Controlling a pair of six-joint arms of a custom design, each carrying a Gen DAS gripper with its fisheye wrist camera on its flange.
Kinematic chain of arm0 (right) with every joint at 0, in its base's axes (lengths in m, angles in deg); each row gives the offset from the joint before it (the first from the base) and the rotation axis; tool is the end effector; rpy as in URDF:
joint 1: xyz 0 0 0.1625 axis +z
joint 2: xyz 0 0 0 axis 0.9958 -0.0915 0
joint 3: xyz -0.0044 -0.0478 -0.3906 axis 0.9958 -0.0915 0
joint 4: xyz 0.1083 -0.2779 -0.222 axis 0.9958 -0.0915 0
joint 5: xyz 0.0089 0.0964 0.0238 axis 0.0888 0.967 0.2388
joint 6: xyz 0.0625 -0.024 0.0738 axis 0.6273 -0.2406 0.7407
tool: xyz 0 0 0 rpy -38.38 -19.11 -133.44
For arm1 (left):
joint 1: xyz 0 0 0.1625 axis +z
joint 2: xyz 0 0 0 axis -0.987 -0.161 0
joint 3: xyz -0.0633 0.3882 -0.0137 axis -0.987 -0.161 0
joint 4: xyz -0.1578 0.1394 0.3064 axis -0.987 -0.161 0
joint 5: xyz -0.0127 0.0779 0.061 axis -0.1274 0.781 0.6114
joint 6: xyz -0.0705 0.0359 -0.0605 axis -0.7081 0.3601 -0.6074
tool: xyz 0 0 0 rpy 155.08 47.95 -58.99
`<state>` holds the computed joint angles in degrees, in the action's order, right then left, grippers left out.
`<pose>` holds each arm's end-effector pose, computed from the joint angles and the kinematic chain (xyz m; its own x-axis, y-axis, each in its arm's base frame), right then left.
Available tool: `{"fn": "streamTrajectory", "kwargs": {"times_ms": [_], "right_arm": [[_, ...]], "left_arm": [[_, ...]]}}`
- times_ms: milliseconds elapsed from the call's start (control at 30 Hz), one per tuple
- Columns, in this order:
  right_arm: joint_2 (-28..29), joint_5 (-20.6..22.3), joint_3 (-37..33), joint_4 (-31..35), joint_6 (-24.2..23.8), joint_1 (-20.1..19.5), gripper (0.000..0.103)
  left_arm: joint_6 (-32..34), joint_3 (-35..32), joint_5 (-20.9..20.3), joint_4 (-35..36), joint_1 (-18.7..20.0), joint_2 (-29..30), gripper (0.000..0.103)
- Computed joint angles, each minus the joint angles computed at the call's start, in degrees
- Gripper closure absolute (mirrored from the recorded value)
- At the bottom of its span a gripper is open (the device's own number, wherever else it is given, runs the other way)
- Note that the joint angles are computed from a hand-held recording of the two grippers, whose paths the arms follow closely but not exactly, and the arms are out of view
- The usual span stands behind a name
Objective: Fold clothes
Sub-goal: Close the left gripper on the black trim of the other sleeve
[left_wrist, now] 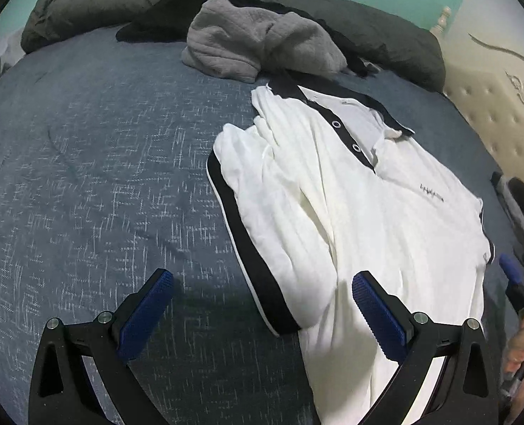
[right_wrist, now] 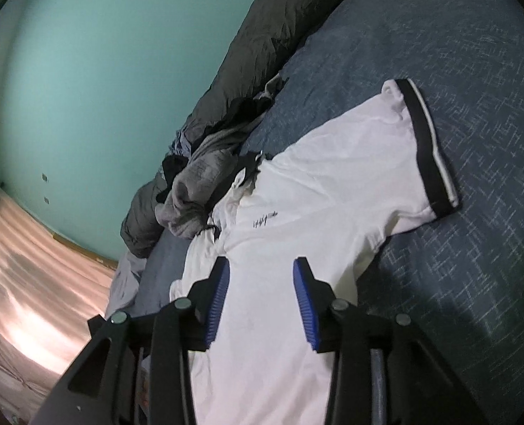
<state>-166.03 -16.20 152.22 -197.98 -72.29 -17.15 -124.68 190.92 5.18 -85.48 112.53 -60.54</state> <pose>-0.0231 -0.5126 0.3455 -0.9477 -0.2739 -0.1635 -0.1699 0.8671 -0.4682 -0.2525 -0.3962 0.0932 -0.8546 -0.0357 -0.5180 0.2623 0.8313 -0.4901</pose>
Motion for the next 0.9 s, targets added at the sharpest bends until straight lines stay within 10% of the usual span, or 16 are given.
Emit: {"fn": "streamTrajectory", "kwargs": {"times_ms": [900], "right_arm": [[1.34, -0.05, -2.12, 1.52, 4.00, -1.49, 0.065]], "left_arm": [[7.34, -4.13, -2.72, -1.16, 6.13, 0.44, 0.092]]}}
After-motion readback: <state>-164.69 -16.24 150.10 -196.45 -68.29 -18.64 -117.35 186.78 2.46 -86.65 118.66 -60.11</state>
